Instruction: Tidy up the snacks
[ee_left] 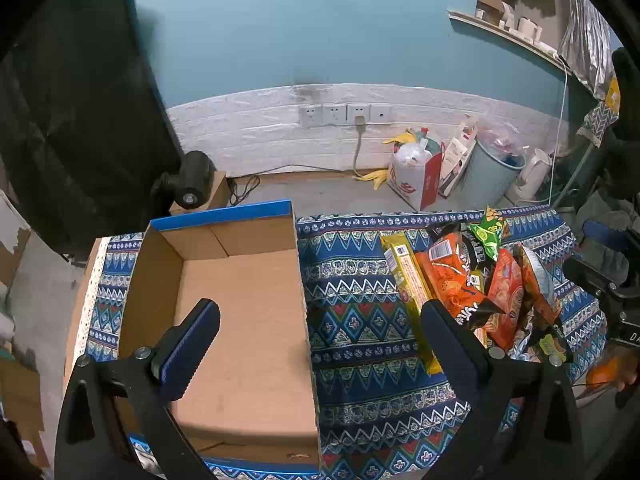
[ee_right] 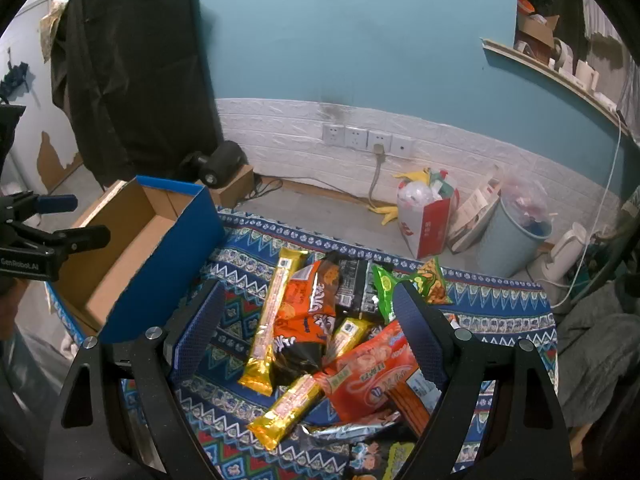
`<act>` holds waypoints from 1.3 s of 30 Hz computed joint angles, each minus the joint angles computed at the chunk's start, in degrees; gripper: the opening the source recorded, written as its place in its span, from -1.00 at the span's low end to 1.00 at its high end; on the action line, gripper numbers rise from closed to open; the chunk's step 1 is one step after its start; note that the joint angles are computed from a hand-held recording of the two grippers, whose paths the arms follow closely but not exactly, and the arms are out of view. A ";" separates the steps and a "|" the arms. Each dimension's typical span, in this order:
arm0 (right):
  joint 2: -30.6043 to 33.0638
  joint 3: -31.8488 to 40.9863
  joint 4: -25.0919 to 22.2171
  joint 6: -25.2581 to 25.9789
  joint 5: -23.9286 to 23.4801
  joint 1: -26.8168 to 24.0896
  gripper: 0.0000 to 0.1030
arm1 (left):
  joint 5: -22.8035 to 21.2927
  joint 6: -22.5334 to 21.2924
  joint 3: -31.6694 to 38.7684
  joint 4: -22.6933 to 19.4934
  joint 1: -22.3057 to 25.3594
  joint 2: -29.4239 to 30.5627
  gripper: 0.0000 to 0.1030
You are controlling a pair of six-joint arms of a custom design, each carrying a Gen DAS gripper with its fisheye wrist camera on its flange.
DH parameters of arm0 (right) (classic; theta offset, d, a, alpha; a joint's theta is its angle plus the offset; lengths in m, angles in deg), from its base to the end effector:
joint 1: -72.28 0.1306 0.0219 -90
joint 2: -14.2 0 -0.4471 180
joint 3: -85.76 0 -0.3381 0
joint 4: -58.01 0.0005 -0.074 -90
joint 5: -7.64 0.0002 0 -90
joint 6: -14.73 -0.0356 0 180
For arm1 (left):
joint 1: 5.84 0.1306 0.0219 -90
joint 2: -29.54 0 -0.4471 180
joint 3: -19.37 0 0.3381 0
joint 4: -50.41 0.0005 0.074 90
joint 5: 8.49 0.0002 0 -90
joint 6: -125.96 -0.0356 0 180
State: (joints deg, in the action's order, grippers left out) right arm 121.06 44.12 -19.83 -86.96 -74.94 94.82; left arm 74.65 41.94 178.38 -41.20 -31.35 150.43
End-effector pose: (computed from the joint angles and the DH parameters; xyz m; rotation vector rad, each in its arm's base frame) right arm 0.4778 0.1928 0.6559 -0.1631 2.3693 0.1327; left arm 0.5272 -0.2474 0.6350 0.3747 2.4682 -0.0794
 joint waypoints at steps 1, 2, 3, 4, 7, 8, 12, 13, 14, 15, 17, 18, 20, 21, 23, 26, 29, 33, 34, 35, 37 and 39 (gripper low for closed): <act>0.04 0.09 -0.06 0.03 -0.05 -0.02 0.64 | -0.01 -0.01 0.18 -0.11 0.03 0.08 0.97; 0.07 0.14 -0.09 0.03 -0.03 -0.02 0.64 | -0.07 0.01 0.02 -0.02 -0.01 0.01 0.97; 0.12 0.24 -0.19 0.03 -0.03 -0.03 0.64 | 0.09 -0.03 0.19 -0.14 0.09 0.10 0.97; 0.13 0.27 -0.24 0.03 -0.09 -0.06 0.64 | 0.13 0.01 0.15 -0.14 0.08 0.07 0.97; 0.05 0.13 -0.13 0.12 0.03 -0.08 0.64 | 0.37 0.04 -0.45 0.09 0.10 -0.20 0.97; 0.00 0.02 -0.12 0.20 0.18 -0.04 0.64 | 0.36 0.03 -0.71 0.17 0.06 -0.32 0.97; -0.08 -0.20 -0.32 0.04 -0.15 -0.21 0.64 | 0.25 -0.09 -1.46 0.73 0.04 -0.65 0.97; -0.12 -0.28 -0.28 0.06 -0.14 -0.23 0.64 | 0.36 -0.22 -1.00 0.46 0.17 -0.39 0.97; -0.07 -0.20 -0.32 0.12 -0.08 -0.24 0.64 | 0.29 -0.27 -1.29 0.63 0.16 -0.50 0.97; -0.03 -0.11 -0.41 0.19 -0.04 -0.25 0.64 | 0.32 -0.31 -1.51 0.73 0.17 -0.58 0.97; 0.05 0.06 -0.50 0.12 -0.15 -0.27 0.64 | 0.27 -0.37 -1.49 0.69 0.16 -0.57 0.97; 0.09 0.12 -0.59 0.11 -0.06 -0.23 0.64 | 0.21 -0.43 -1.46 0.66 0.14 -0.55 0.97; -0.02 -0.07 -0.56 0.18 -0.06 -0.23 0.64 | 0.22 -0.60 -1.97 0.91 0.17 -0.74 0.97; 0.02 0.04 -0.66 0.26 -0.14 -0.34 0.64 | 0.23 -0.63 -1.68 0.70 0.15 -0.61 0.97; 0.00 -0.06 -0.72 0.32 -0.12 -0.40 0.64 | 0.20 -0.69 -1.58 0.57 0.14 -0.55 0.97; -0.08 -0.19 -0.82 0.30 -0.18 -0.47 0.64 | 0.20 -0.80 -0.72 -0.02 0.05 -0.12 0.97; -0.11 -0.14 -0.94 0.29 -0.31 -0.57 0.64 | 0.16 -1.02 -0.26 -0.34 -0.15 0.09 0.97; -0.01 0.12 -1.12 0.31 -0.32 -0.60 0.64 | 0.22 -1.21 0.33 -0.87 -0.25 0.46 0.97; -0.01 0.12 -1.12 0.31 -0.32 -0.60 0.64 | 0.30 -1.25 0.46 -1.03 -0.25 0.53 0.97; 0.01 0.17 -1.20 0.27 -0.30 -0.60 0.64 | 0.32 -1.29 0.66 -1.21 -0.24 0.63 0.97; -0.01 0.15 -1.23 0.25 -0.36 -0.61 0.64 | 0.39 -1.34 0.72 -1.31 -0.19 0.66 0.97; 0.00 0.24 -1.42 0.20 -0.33 -0.58 0.64 | 0.44 -1.27 0.82 -1.36 -0.21 0.71 0.97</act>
